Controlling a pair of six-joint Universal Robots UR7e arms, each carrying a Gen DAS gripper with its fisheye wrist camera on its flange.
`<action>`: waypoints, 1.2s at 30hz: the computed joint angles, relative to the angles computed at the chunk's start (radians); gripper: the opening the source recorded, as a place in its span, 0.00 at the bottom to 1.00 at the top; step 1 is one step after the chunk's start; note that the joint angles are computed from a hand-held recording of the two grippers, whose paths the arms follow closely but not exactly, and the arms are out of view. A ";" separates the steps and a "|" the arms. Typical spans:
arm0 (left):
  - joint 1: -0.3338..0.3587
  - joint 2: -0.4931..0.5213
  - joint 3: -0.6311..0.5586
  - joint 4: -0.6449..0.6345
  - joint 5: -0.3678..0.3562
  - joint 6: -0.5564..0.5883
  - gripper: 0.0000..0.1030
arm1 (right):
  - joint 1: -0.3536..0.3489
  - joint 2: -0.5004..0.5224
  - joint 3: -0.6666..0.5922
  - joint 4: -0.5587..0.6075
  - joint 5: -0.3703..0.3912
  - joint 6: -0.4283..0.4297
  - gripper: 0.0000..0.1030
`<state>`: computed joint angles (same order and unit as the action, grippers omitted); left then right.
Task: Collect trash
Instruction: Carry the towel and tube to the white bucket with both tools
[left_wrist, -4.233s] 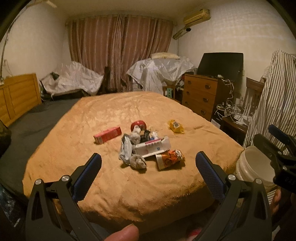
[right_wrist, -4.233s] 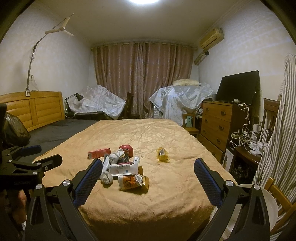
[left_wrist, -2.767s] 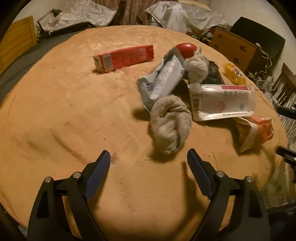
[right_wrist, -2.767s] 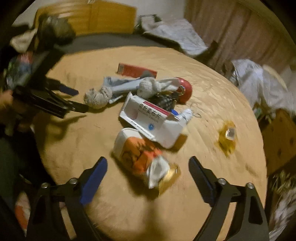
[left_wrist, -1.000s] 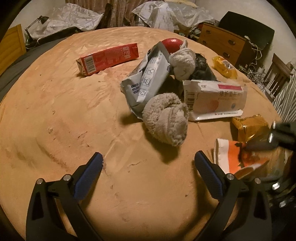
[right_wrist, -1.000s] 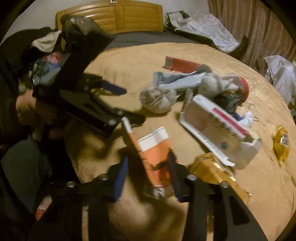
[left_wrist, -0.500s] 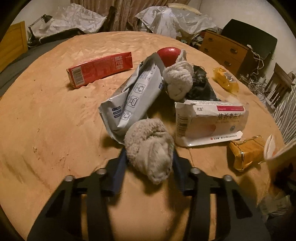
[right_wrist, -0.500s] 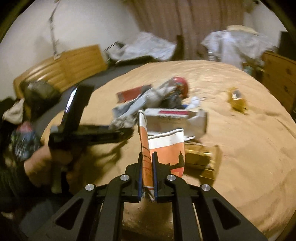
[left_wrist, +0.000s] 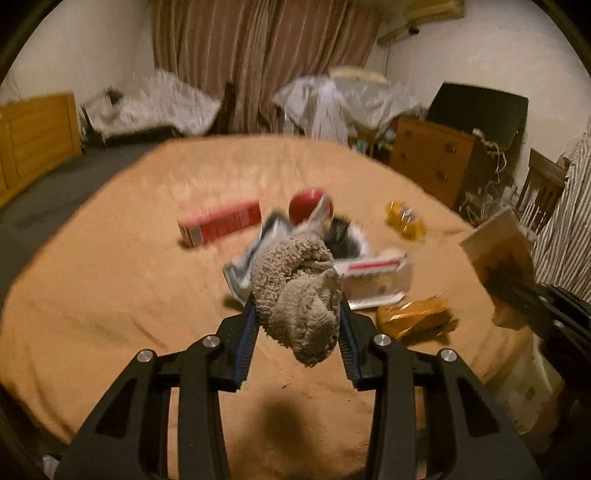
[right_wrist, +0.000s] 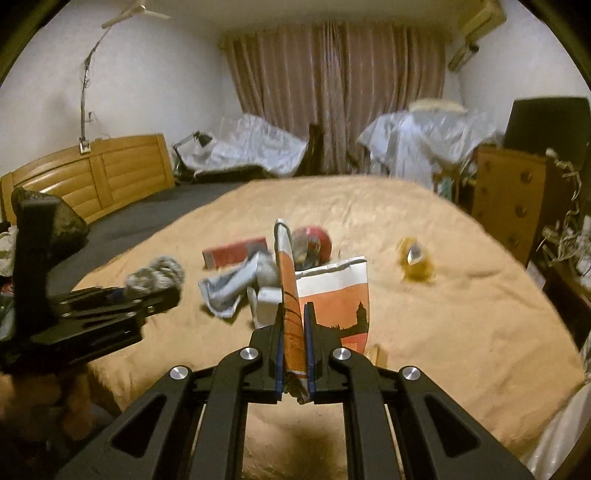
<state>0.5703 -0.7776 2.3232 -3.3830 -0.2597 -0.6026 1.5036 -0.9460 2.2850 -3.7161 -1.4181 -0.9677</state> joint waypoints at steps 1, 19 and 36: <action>-0.022 -0.002 0.006 0.021 0.025 -0.027 0.37 | 0.003 -0.009 0.009 -0.015 0.004 0.000 0.09; -0.166 -0.038 -0.010 0.217 0.148 -0.165 0.37 | 0.067 -0.178 0.117 -0.076 0.013 0.024 0.09; -0.120 0.200 -0.337 -0.194 -0.110 0.412 0.37 | -0.084 -0.531 0.128 0.099 -0.002 0.035 0.10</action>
